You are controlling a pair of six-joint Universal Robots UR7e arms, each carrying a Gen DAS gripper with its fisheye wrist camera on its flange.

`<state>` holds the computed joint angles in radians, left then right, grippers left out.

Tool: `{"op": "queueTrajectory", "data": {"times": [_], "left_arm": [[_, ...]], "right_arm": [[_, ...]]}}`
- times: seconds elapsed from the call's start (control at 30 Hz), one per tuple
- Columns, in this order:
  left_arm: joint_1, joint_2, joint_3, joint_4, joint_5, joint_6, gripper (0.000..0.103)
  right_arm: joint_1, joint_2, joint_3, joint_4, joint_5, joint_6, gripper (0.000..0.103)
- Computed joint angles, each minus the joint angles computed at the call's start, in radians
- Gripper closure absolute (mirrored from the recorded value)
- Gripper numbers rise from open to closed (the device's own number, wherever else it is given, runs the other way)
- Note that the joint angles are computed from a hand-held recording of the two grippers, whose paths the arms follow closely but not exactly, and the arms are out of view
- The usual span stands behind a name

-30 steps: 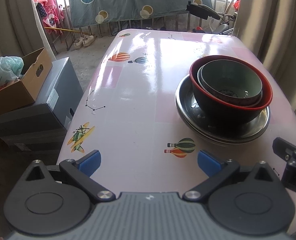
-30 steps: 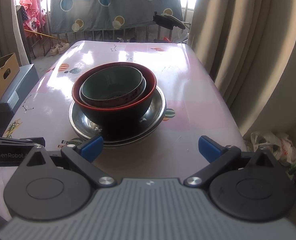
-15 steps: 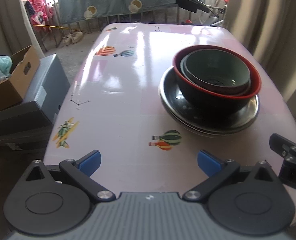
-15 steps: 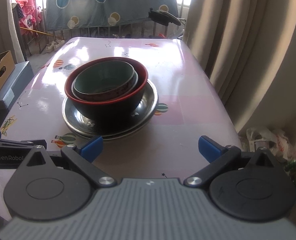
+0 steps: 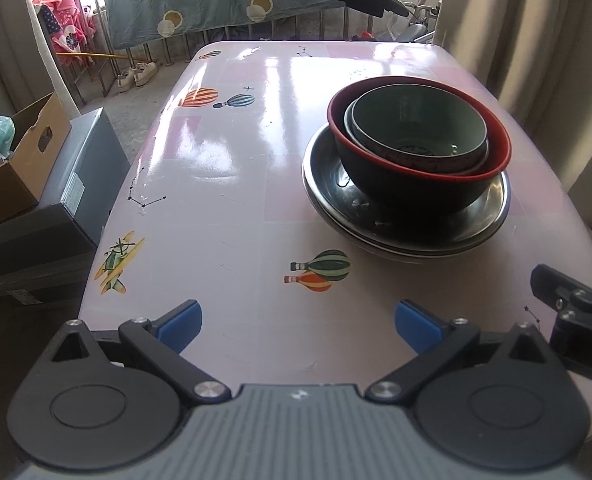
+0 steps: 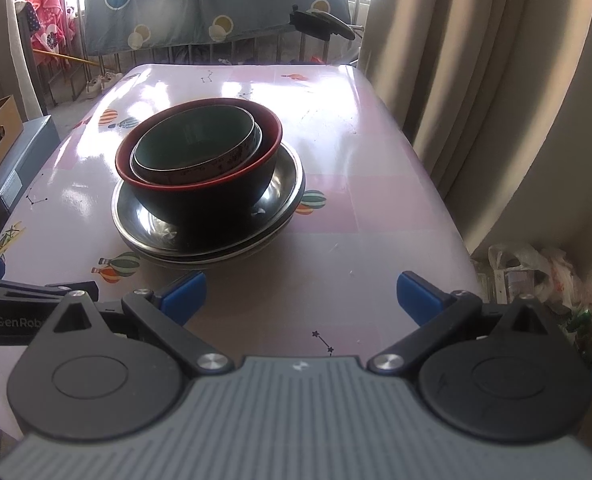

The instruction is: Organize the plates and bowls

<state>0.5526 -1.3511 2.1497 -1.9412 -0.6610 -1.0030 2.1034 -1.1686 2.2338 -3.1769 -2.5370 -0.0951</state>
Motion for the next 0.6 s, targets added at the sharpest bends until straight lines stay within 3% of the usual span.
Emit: {"op": "queueTrajectory", "data": {"times": [0.6], "left_arm": [[0.007, -0.004, -0.007, 0.019, 0.011, -0.009, 0.000]], "right_arm": [[-0.006, 0.002, -0.010, 0.007, 0.017, 0.002, 0.001]]}}
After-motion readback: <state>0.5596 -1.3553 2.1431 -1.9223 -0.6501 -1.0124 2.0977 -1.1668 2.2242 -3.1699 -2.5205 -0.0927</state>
